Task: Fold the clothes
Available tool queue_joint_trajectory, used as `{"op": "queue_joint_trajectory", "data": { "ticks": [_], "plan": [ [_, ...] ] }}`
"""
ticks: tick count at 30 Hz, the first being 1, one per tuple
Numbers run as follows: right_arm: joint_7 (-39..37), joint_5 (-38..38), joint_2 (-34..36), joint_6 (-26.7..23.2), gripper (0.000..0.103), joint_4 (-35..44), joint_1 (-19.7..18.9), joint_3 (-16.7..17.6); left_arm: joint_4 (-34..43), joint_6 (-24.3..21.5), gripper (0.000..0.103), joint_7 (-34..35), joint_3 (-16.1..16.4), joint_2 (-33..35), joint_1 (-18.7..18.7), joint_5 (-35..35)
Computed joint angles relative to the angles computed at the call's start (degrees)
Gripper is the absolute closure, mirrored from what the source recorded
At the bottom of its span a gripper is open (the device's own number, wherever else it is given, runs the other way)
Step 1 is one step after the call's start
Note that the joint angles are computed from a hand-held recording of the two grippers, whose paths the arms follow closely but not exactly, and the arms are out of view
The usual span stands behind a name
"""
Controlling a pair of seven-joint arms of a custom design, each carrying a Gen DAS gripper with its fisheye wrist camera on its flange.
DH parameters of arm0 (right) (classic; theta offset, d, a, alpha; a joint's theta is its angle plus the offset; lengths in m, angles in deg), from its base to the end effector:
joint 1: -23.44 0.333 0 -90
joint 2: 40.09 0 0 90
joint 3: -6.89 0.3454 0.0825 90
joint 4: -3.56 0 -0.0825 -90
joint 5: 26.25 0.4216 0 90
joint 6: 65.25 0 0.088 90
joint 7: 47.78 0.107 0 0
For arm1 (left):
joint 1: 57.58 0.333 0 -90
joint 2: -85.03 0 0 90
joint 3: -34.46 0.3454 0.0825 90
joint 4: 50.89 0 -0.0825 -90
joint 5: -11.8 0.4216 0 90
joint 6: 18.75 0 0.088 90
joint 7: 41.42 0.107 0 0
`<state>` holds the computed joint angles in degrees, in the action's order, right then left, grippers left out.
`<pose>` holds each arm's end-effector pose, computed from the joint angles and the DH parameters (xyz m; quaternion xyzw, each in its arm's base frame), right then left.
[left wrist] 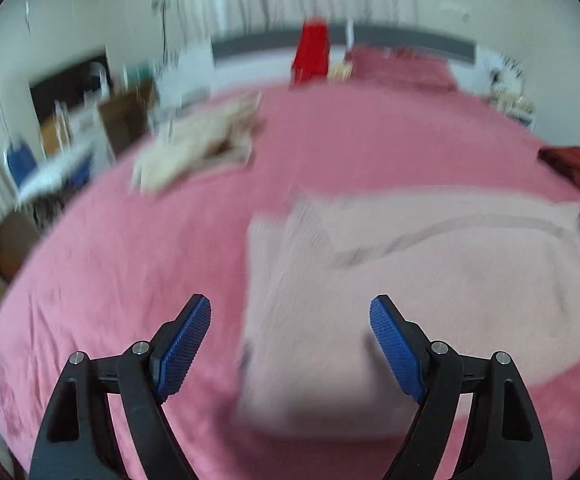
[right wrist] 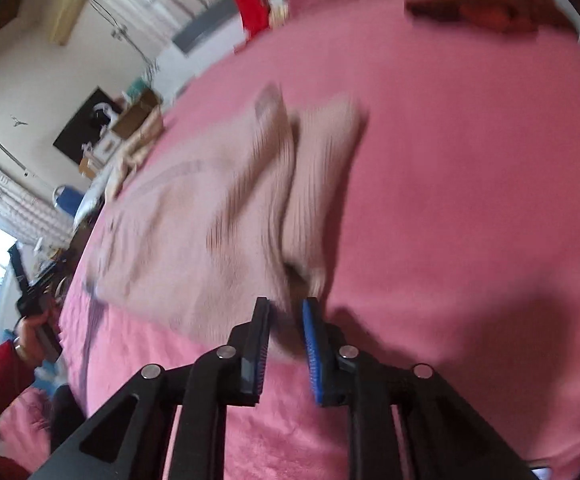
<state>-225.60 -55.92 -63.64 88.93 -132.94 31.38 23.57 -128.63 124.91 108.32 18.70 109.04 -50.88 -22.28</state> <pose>0.4395 0.2351 0.5567 -0.3575 0.8441 -0.1590 0.3666 0.7759 -0.0718 0.5966 -0.3431 0.8243 -0.3908 0.2239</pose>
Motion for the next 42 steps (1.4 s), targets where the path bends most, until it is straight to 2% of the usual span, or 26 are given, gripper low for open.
{"op": "queue_joint_trajectory", "data": {
  "ticks": [1,3,6,8,10,14,17,18,20,23,24,26,28,30,32,34,35,37,38,39,40,41,42],
  "plan": [
    [2.44,-3.2,-0.71,0.3,0.082,0.15,-2.28,1.51,-2.07,0.42,0.02,4.11,-2.61,-1.67,1.0,-3.68],
    [6.89,-9.32,-1.74,0.92,0.078,0.67,-6.22,3.83,-5.26,-0.85,0.02,9.82,-4.86,-4.31,0.52,-7.91],
    [2.89,-10.08,2.7,4.37,0.078,2.88,-5.79,0.32,-8.65,-6.26,0.02,15.28,-6.35,-7.02,-3.15,-8.72],
    [-6.35,-5.15,6.29,3.67,0.078,5.27,-2.3,-4.12,-10.85,-8.79,0.02,17.97,-6.88,-8.36,-6.46,-7.47],
    [-15.02,-0.59,8.57,2.99,0.079,6.81,0.3,-7.19,-16.88,-7.22,0.02,21.17,-7.09,-12.01,-9.16,-7.65],
    [-24.16,4.56,10.11,4.68,0.079,6.6,1.93,-9.46,-17.51,-3.97,0.02,15.78,-4.96,-10.29,-16.4,-1.14],
    [-29.74,8.24,12.56,-0.51,0.086,9.47,2.95,-9.86,-14.1,-5.52,0.019,5.35,-2.43,-6.33,-19.68,5.21],
    [-30.79,8.62,13.14,-2.15,0.092,10.33,3.13,-9.83,-13.96,-6.25,0.016,4.27,-2.75,-5.84,-19.01,3.88],
    [-29.95,6.69,12.94,-5.11,0.098,11.39,2.78,-9.27,-14.12,-7.05,0.012,5.62,-4.17,-5.34,-16.55,-1.91],
    [-17.97,0.1,8.85,-3.79,0.099,7.33,0.16,-7.48,-15.13,-6.0,0.011,8.39,-4.86,-5.45,-15.9,-4.63],
    [-13.6,-2.07,7.34,-3.42,0.103,5.82,-1.03,-6.6,-15.23,-5.9,0.01,8.61,-4.86,-5.4,-16.01,-4.78],
    [-7.31,-4.23,5.25,-4.59,0.103,3.44,-2.44,-5.35,-15.29,-6.06,0.01,9.11,-4.9,-5.31,-15.9,-5.49],
    [-2.87,-3.81,3.15,0.52,0.101,-0.71,-3.02,-5.71,-15.26,-6.23,0.009,9.57,-4.84,-5.18,-15.79,-5.98],
    [4.54,-9.79,0.76,5.67,0.099,-3.09,-7.25,-2.28,-14.92,-5.89,0.008,9.29,-4.55,-4.77,-16.22,-5.23],
    [9.04,-15.02,-0.09,13.15,0.09,-3.79,-11.38,0.41,-14.34,-4.69,0.007,7.66,-4.25,-4.19,-17.42,-3.13],
    [9.76,-19.21,1.85,19.49,0.086,-1.72,-14.81,2.96,-14.16,-3.29,0.007,4.27,-3.83,-4.0,-18.82,-0.4],
    [8.02,-19.52,3.23,21.56,0.086,-0.47,-14.53,2.7,-13.94,-2.29,0.007,2.52,-3.82,-3.93,-19.33,0.39],
    [-2.66,-11.83,7.25,18.4,0.087,2.36,-9.22,-0.38,-11.8,-1.97,0.006,-0.02,-3.71,-2.59,-20.51,3.38],
    [-3.64,-10.45,7.51,15.29,0.087,2.92,-8.19,-0.92,-10.35,-1.87,0.006,-1.7,-3.04,-1.58,-21.79,6.99],
    [-4.97,-6.52,7.7,11.45,0.087,2.88,-6.46,-2.29,-8.39,-3.05,0.005,-2.59,-3.06,-0.29,-22.28,9.09],
    [-5.84,-3.8,7.77,9.66,0.09,2.32,-5.04,-3.71,-6.13,-4.84,0.004,-3.07,-3.38,1.16,-22.45,10.42],
    [-5.96,-1.83,7.6,10.19,0.091,1.05,-5.62,-3.66,-4.6,-5.15,0.003,-3.02,-3.48,2.09,-22.84,12.1],
    [-2.31,-3.88,6.01,13.91,0.093,-1.61,-6.31,-4.06,-3.43,-4.76,0.001,-2.72,-3.46,2.76,-23.33,13.94]
  ]
}}
